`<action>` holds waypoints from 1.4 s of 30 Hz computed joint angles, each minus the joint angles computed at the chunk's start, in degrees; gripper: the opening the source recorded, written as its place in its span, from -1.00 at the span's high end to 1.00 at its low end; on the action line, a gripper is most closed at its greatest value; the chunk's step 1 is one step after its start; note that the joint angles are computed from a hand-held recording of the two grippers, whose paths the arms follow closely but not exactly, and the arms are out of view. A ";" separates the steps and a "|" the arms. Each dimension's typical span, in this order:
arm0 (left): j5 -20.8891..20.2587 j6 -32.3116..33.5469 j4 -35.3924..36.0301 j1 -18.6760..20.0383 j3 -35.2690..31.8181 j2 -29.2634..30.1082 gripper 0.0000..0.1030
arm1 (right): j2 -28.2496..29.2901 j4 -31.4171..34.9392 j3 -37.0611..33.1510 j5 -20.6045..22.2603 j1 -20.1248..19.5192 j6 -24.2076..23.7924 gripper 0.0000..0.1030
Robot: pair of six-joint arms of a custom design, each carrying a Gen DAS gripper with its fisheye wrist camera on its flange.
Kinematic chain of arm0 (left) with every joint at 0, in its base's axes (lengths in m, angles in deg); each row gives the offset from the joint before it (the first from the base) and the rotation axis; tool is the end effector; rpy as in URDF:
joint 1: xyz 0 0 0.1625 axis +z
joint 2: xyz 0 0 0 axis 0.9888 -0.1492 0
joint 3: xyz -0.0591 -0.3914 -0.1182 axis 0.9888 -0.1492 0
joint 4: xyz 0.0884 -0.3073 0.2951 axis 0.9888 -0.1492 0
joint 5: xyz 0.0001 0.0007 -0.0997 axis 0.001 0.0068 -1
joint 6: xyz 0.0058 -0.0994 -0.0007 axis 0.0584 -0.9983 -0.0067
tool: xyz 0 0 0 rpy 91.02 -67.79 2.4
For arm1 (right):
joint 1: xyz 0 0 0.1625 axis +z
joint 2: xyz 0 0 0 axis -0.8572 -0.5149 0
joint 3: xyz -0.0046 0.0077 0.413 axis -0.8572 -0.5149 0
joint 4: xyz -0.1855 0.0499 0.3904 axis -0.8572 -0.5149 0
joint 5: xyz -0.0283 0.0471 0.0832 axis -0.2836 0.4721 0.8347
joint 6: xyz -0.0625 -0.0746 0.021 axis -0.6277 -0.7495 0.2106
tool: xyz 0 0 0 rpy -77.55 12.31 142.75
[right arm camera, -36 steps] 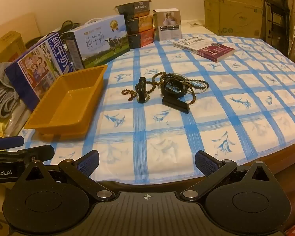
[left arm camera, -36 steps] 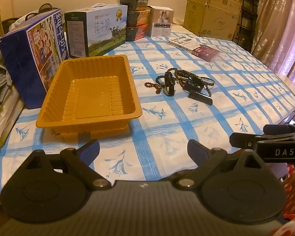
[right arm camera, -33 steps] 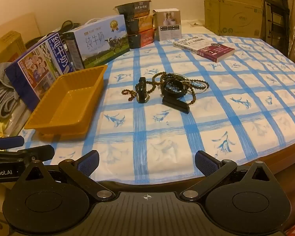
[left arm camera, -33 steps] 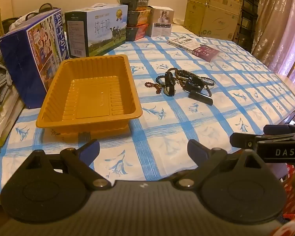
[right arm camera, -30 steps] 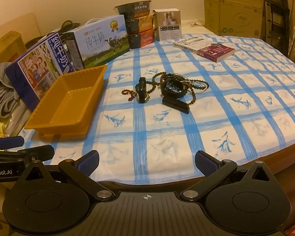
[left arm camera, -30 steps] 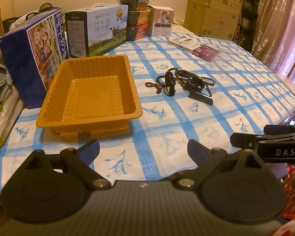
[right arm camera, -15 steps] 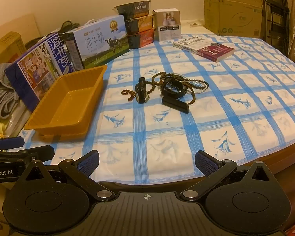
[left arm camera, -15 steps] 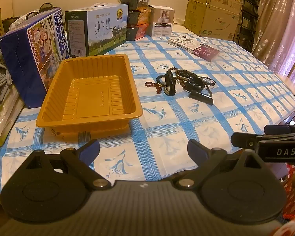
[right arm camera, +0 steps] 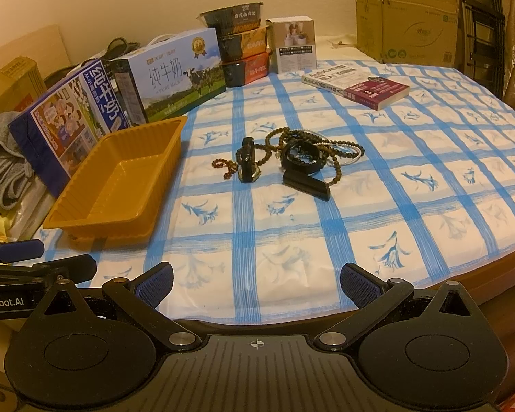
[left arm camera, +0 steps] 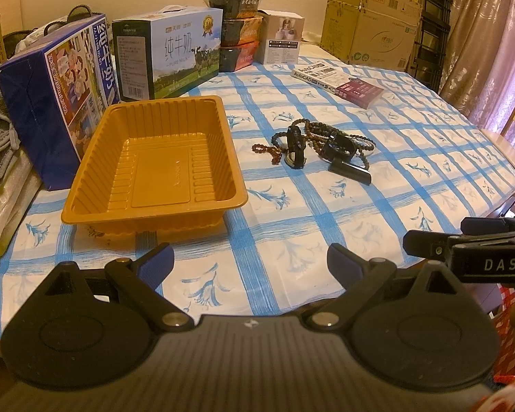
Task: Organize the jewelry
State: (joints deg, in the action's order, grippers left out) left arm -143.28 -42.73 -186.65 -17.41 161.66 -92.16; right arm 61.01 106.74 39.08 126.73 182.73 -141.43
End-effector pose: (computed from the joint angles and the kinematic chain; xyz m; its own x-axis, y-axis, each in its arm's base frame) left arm -0.1105 -0.6260 0.3578 -0.6494 0.5458 -0.5296 0.7343 0.6312 -0.2499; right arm 0.4086 -0.5261 0.0566 -0.7865 0.3109 0.5336 -0.2291 0.6555 -0.7196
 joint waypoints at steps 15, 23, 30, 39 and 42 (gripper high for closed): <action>-0.09 0.03 0.00 0.01 0.01 0.00 -0.85 | -0.04 -0.17 -0.16 -0.12 -0.07 -0.29 -1.00; -0.09 0.03 0.00 0.01 0.01 0.00 -0.85 | -0.13 -0.36 -0.03 -0.17 -0.09 -0.46 -1.00; -0.08 0.01 -0.21 0.01 0.26 -0.12 -0.85 | -0.20 -0.48 0.06 -0.20 -0.10 -0.52 -1.00; -0.05 0.09 -0.44 0.00 0.61 -0.30 -0.85 | -0.29 -0.63 0.18 -0.24 -0.12 -0.61 -1.00; -0.02 0.07 -0.48 0.00 0.72 -0.36 -0.85 | -0.33 -0.72 0.25 -0.29 -0.16 -0.67 -1.00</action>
